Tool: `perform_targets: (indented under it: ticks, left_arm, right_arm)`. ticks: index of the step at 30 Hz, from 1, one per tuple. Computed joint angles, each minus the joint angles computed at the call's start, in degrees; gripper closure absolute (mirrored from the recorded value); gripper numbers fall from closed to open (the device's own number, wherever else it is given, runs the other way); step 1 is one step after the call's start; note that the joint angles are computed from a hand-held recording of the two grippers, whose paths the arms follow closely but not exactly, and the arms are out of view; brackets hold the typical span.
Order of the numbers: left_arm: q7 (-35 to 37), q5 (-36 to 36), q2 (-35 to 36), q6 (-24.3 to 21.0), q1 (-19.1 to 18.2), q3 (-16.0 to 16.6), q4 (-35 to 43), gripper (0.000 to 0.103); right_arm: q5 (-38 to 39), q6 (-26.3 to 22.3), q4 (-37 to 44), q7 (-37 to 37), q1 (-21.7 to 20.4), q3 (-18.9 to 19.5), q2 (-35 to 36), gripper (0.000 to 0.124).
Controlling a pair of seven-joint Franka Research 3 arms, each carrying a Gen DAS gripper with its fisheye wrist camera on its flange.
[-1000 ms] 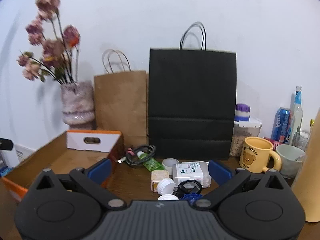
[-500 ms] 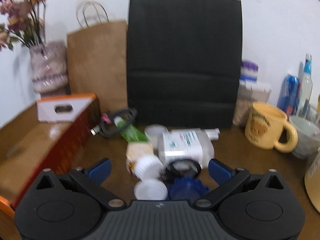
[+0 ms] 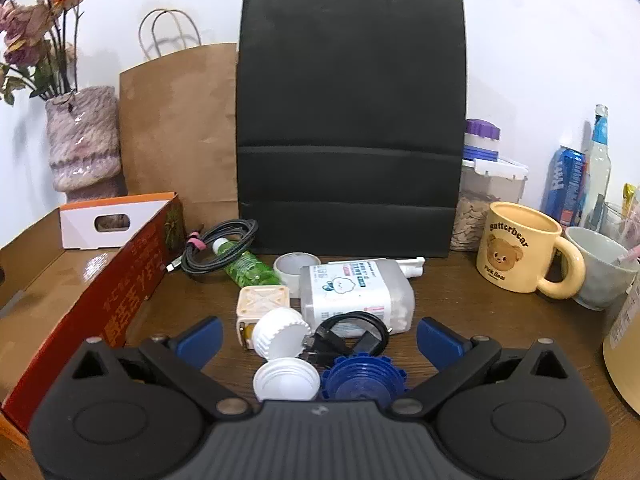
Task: Organize rigid objects
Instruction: 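Move the left tool over the orange box while the right tool approaches the blue cap, then close the right gripper on the blue bottle cap and lift it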
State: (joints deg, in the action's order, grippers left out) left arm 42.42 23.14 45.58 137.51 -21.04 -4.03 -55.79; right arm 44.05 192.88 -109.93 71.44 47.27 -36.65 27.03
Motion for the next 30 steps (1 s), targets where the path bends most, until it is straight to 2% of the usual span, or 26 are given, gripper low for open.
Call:
perform_targets:
  ticks: [4, 7, 12, 14, 15, 19, 22, 26, 30]
  left_arm:
    - [-0.91, 1.01, -0.38, 0.46, -0.53, 0.70, -0.50, 0.047]
    - [-1.19, 1.29, 0.63, -1.04, -0.78, 0.87, 1.15, 0.049]
    - [-1.00, 1.66, 1.37, -1.53, -1.06, 1.19, 2.22, 0.065]
    - [-0.84, 2.40, 1.62, -1.77, -1.43, 1.50, 2.65, 0.073]
    - [-0.89, 2.71, 1.62, -1.74, -1.57, 1.63, 2.64, 0.074]
    - [-1.58, 3.48, 1.31, -0.98, -1.68, 1.89, 1.97, 0.076]
    - [-1.97, 4.20, 0.97, -0.33, -1.81, 2.09, 1.32, 0.076]
    - [-1.84, 5.40, 0.91, -0.59, -2.26, 2.39, 1.28, 0.076]
    - [-2.07, 5.93, 0.88, -0.83, -2.40, 2.48, 1.24, 0.076]
  right_arm:
    - [0.39, -0.25, 0.01, 0.64, -0.15, -0.09, 0.04, 0.021]
    - [0.18, -1.75, 0.12, 1.65, 2.26, -3.17, 1.12, 0.021]
    - [-3.19, -4.71, -1.13, 4.56, 5.49, -7.66, 1.27, 0.021]
    - [-4.64, -7.14, -1.42, 6.19, 7.99, -11.23, 2.15, 0.021]
    - [-5.45, -8.30, -1.49, 7.05, 8.89, -12.65, 2.58, 0.021]
    - [-8.47, -10.07, -1.91, 9.51, 8.74, -13.59, 2.40, 0.022]
    - [-10.62, -10.32, -2.36, 11.00, 7.95, -13.26, 1.81, 0.028]
    - [-14.05, -10.52, -3.15, 10.88, 4.33, -9.49, -0.71, 0.034]
    - [-16.61, -10.41, -3.32, 11.85, 0.55, -5.52, -2.25, 0.051]
